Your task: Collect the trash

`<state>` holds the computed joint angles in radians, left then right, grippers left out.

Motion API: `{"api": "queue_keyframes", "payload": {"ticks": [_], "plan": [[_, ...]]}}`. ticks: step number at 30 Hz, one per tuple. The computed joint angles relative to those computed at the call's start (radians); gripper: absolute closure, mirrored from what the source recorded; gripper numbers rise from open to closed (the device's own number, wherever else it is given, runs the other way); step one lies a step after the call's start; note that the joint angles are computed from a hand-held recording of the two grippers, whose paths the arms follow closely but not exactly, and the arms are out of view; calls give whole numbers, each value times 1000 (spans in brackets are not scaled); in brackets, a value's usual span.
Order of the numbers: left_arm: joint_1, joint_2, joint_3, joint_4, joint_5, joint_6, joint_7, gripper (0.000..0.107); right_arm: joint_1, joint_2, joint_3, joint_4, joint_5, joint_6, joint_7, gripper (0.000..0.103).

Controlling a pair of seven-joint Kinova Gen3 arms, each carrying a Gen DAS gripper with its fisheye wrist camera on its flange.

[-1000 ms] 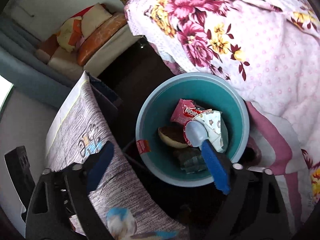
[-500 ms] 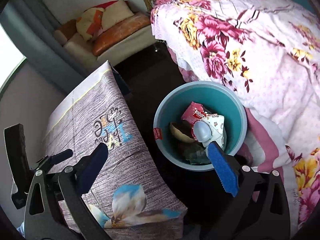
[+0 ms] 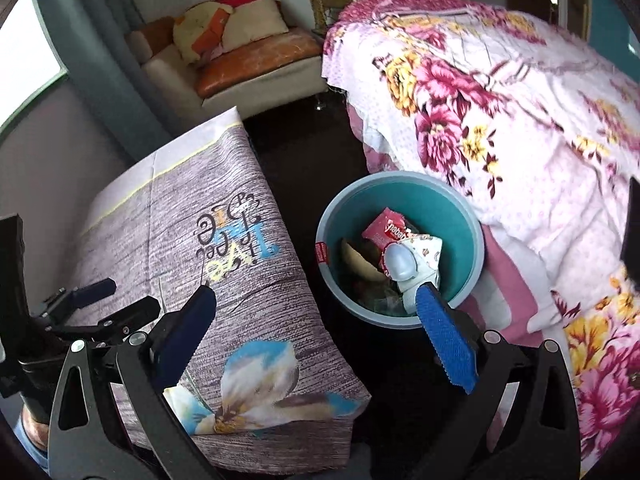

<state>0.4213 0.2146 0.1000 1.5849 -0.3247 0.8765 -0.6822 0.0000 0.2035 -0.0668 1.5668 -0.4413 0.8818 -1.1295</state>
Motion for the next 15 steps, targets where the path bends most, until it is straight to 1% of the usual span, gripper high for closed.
{"api": "queue_keyframes", "payload": {"ticks": [4, 10, 15], "plan": [[8, -21, 0, 21, -17, -4, 25, 9, -10, -19, -4, 9, 11, -4, 21, 7], [9, -32, 6, 33, -44, -2, 51, 9, -26, -18, 0, -6, 22, -3, 0, 7], [-1, -29, 8, 41, -36, -9, 48, 9, -34, -17, -2, -5, 35, -18, -5, 7]]}}
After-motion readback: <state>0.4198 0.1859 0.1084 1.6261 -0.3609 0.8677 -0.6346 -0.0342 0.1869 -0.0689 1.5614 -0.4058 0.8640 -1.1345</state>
